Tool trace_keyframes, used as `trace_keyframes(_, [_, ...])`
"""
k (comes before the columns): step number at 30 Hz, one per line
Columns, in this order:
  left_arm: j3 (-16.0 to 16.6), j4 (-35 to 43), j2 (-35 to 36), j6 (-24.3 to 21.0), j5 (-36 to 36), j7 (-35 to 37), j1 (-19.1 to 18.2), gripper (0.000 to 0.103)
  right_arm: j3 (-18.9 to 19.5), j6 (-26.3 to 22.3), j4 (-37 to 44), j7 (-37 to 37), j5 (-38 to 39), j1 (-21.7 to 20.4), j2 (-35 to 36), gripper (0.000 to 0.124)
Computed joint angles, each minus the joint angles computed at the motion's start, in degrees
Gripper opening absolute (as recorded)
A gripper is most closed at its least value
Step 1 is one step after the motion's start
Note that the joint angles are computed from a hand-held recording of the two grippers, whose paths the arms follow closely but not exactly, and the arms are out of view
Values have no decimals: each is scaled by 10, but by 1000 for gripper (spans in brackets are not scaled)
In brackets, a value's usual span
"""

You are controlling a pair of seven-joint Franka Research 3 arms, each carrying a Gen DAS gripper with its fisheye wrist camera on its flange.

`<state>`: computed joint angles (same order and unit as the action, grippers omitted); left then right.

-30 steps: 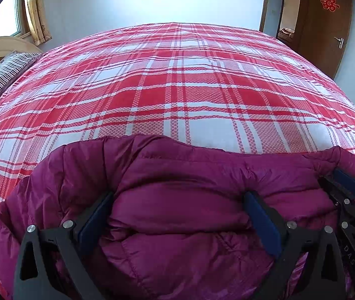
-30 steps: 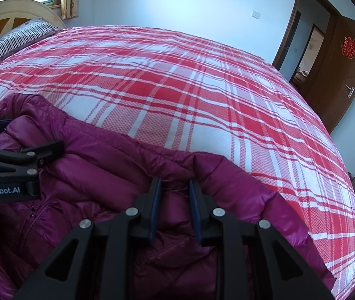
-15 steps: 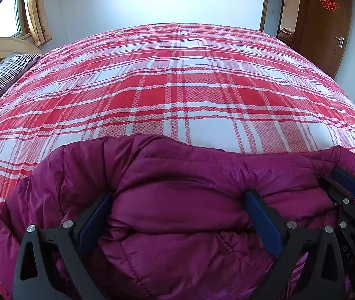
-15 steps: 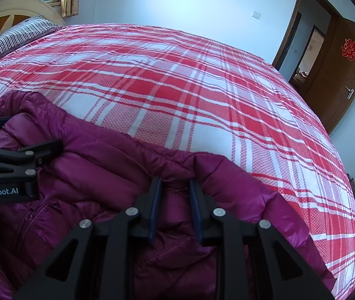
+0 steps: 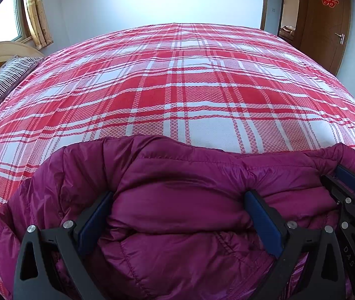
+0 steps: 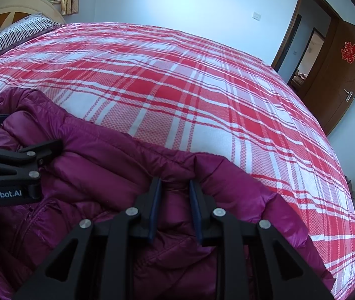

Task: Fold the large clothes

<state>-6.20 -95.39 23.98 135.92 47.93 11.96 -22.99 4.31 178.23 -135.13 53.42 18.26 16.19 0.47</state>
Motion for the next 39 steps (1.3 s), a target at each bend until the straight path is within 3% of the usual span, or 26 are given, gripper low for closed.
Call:
trace_keyframes(7, [0,0,0,0,0,1,0,102,-2,0,0,14,-17,0,0,27])
trace_keyframes(12, [0,0,0,0,0,1,0,102,-6,5,-4,60,-73,-2,0,28])
trace_keyframes(28, [0,1,2,3,-4,6,2,102,-3,1,0,52,-61,-3,2,28])
trace_keyframes(32, [-10,-6,-11,15,-41,38,19,102,5,-31,16,-32,45,-3,1,28])
trace_keyframes(33, [-9,-23,-31,22,-40,36,20,102,4,-61,26,-77,98,-5,-6,30])
trace_keyframes(34, [-6,-44,-53,26,-27,21,16,102,0,-83,28,-92,114,-7,-15,34])
trace_keyframes(36, [-10,-118,-124,63,-3,-16,21,102,-15,-111,16,-125,165,-7,-53,59])
trace_keyframes(37, [-16,-166,-167,89,7,-38,27,102,-36,-138,5,-185,237,1,-86,63])
trace_keyframes(39, [-36,-242,-241,104,0,-49,38,102,-65,-182,-22,-231,282,1,-143,70])
